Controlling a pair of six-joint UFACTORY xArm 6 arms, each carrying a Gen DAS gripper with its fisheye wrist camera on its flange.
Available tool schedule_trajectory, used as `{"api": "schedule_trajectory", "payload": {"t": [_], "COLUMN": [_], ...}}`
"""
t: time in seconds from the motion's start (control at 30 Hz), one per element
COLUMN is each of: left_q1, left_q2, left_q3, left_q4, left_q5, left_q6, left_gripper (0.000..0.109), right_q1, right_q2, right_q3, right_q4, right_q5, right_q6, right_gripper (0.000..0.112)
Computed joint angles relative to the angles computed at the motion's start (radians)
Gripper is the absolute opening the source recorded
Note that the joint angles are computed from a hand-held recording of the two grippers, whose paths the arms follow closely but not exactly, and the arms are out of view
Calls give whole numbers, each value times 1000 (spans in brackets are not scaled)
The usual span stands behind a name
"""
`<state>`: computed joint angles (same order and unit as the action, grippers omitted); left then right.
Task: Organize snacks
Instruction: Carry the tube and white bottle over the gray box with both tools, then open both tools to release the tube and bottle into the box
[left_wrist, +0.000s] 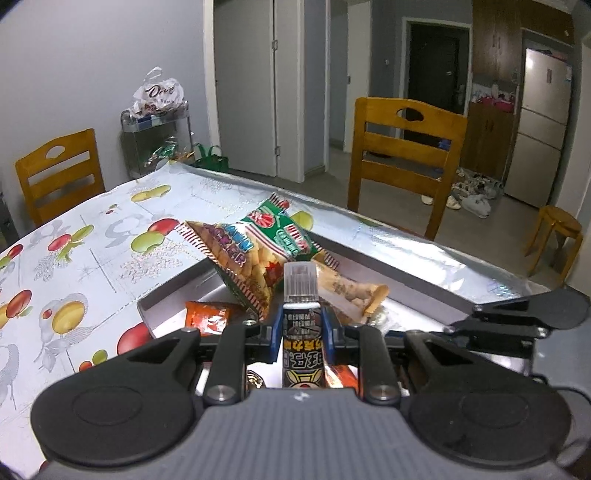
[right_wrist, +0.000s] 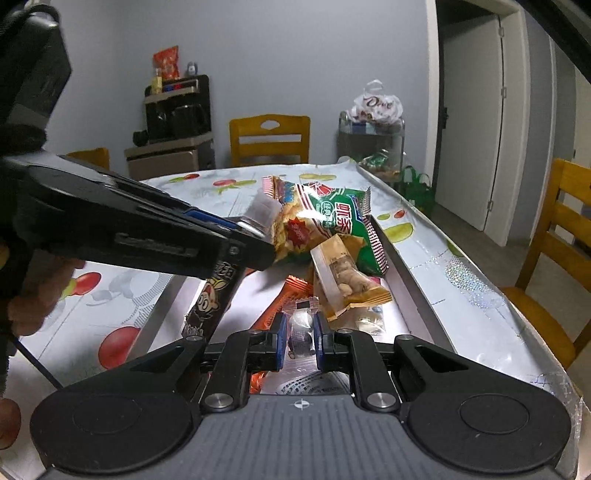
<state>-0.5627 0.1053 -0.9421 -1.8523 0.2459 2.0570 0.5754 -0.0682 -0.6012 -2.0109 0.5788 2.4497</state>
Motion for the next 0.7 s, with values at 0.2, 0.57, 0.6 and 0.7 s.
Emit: {"api": "schedule_trajectory", "payload": {"t": [0.2, 0.57, 0.6, 0.7], "left_q1": [-24, -18, -18, -16], "left_q2": [101, 143, 146, 146], "left_q3": [-80, -113, -114, -117], "left_q4": [102, 86, 82, 27], "left_q5": [-50, -81, -83, -88], "left_q6": [-122, -123, -117, -61], "left_gripper": [19, 21, 21, 21], "right_q1": [12, 7, 4, 2], "right_q2": [5, 12, 14, 18], "right_q3": [-7, -7, -10, -14], "right_q4": [50, 37, 35, 31], "right_q5": [22, 24, 20, 15], "right_q6": [-38, -15, -12, -7], "right_gripper": [18, 18, 18, 18]}}
